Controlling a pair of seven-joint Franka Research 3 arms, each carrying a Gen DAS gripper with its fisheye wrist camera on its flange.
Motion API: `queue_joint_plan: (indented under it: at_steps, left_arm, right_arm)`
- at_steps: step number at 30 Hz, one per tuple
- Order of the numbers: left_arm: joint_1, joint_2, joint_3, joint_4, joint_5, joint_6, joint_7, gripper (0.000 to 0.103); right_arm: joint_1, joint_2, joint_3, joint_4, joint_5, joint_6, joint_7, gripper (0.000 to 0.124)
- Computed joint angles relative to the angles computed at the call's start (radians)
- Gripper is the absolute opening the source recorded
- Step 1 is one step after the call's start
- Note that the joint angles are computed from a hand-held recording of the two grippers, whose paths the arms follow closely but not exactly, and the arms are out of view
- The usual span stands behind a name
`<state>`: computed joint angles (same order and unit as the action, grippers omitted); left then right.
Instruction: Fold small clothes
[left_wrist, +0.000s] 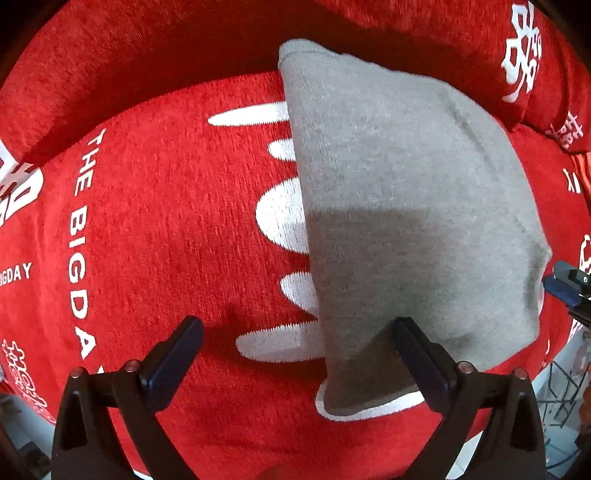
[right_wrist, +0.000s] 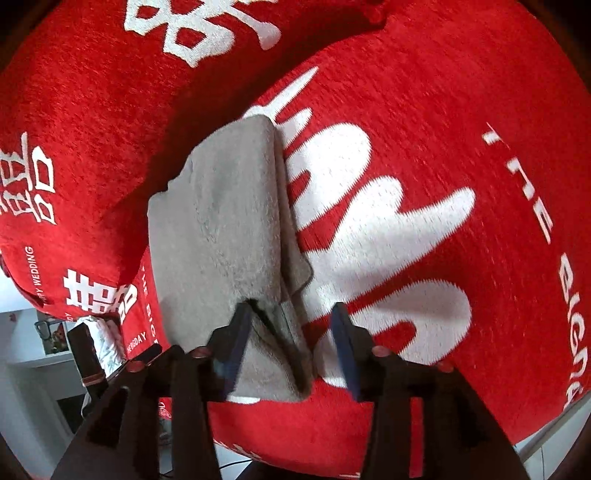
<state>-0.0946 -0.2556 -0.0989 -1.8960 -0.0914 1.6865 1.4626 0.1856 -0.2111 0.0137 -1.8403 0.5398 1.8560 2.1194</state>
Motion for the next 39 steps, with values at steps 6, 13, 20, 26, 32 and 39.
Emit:
queue_joint_plan:
  at_steps: [6, 13, 20, 26, 32, 39]
  left_arm:
    - [0.007, 0.019, 0.005, 0.042, -0.007, 0.013, -0.003, 0.103]
    - [0.015, 0.068, -0.006, 0.097, 0.015, 0.012, -0.02, 0.103]
    - [0.012, 0.077, -0.013, 0.101, 0.018, 0.015, -0.042, 0.103]
    - [0.019, 0.089, -0.003, 0.108, -0.024, 0.009, -0.03, 0.103]
    - [0.038, 0.098, 0.017, 0.114, -0.082, 0.056, -0.007, 0.103]
    - [0.076, 0.174, 0.032, 0.143, -0.163, 0.08, 0.022, 0.103]
  right_arm:
    - [0.0, 0.027, -0.008, 0.014, 0.033, 0.05, -0.047, 0.084]
    - [0.004, 0.087, -0.012, 0.065, 0.071, 0.061, -0.129, 0.103]
    - [-0.013, 0.137, -0.017, 0.113, 0.109, -0.009, -0.139, 0.103]
    - [-0.029, 0.141, -0.021, 0.108, 0.119, -0.038, -0.143, 0.103]
    - [-0.04, 0.122, -0.031, 0.063, 0.195, -0.03, -0.159, 0.103]
    - [-0.05, 0.129, -0.044, 0.025, 0.313, 0.004, -0.234, 0.103]
